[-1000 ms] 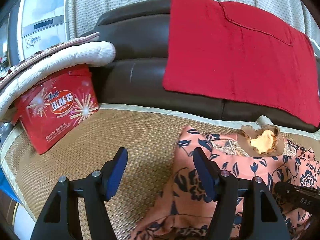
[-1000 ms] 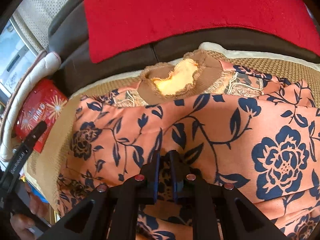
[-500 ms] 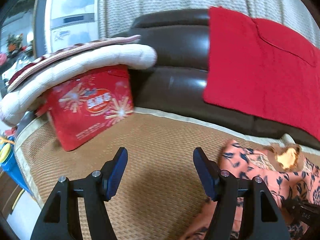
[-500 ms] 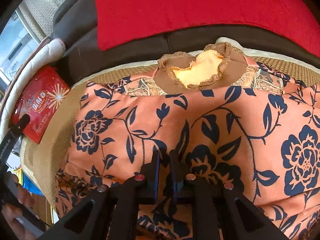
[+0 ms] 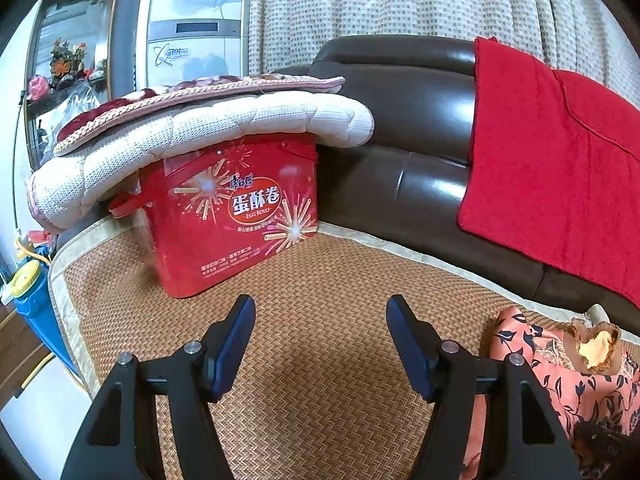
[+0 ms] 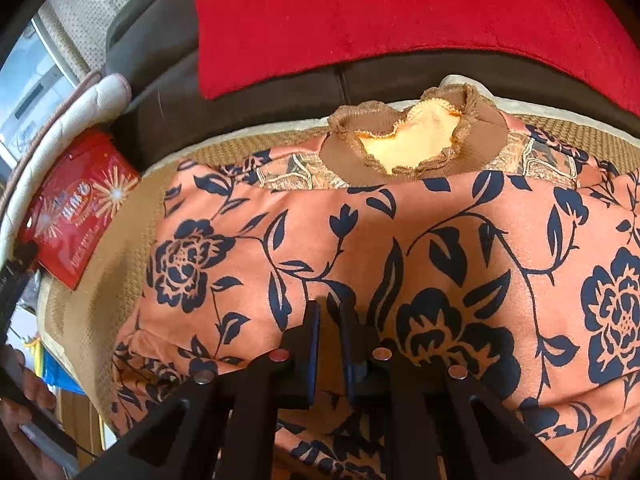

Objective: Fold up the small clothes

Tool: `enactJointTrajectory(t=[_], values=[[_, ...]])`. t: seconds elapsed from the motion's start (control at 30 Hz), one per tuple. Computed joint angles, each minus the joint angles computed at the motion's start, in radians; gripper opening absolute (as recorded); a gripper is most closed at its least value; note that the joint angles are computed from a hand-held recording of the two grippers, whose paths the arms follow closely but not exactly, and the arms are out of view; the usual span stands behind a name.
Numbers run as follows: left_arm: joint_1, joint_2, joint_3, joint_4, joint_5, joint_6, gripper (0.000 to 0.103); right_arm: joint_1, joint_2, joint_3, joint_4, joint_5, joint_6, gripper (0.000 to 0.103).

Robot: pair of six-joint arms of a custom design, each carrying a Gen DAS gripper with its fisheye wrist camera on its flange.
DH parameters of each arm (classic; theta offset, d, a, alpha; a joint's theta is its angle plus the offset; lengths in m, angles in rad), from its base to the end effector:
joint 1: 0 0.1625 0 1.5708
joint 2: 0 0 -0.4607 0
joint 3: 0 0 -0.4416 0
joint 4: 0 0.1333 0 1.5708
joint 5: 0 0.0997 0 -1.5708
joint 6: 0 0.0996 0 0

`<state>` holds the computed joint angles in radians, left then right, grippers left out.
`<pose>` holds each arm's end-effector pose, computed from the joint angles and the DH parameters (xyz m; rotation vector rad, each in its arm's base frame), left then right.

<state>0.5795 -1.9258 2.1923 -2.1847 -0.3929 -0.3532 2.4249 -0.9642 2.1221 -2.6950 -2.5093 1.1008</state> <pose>-0.1884 -0.3926 0.4763 0.4317 2.1040 -1.1803 0.4400 -0.3131 0.0743 -0.2760 -2.3933 0.9900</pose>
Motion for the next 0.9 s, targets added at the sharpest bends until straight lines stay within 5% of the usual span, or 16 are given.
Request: enactJointTrajectory(t=[0.2, 0.5, 0.7, 0.9], values=[[-0.006, -0.003, 0.004, -0.003, 0.007, 0.003, 0.069, 0.035, 0.004, -0.002, -0.052, -0.067, -0.027, 0.013], [-0.008, 0.007, -0.003, 0.049, -0.025, -0.015, 0.074, 0.015, -0.03, 0.0, 0.081, 0.028, 0.025, 0.014], [-0.028, -0.029, -0.017, 0.251, -0.162, -0.059, 0.076, 0.091, -0.091, 0.056, -0.044, -0.022, -0.02, 0.014], [-0.112, -0.187, 0.003, 0.507, -0.226, -0.177, 0.076, 0.212, -0.193, 0.102, 0.129, -0.025, 0.151, 0.013]])
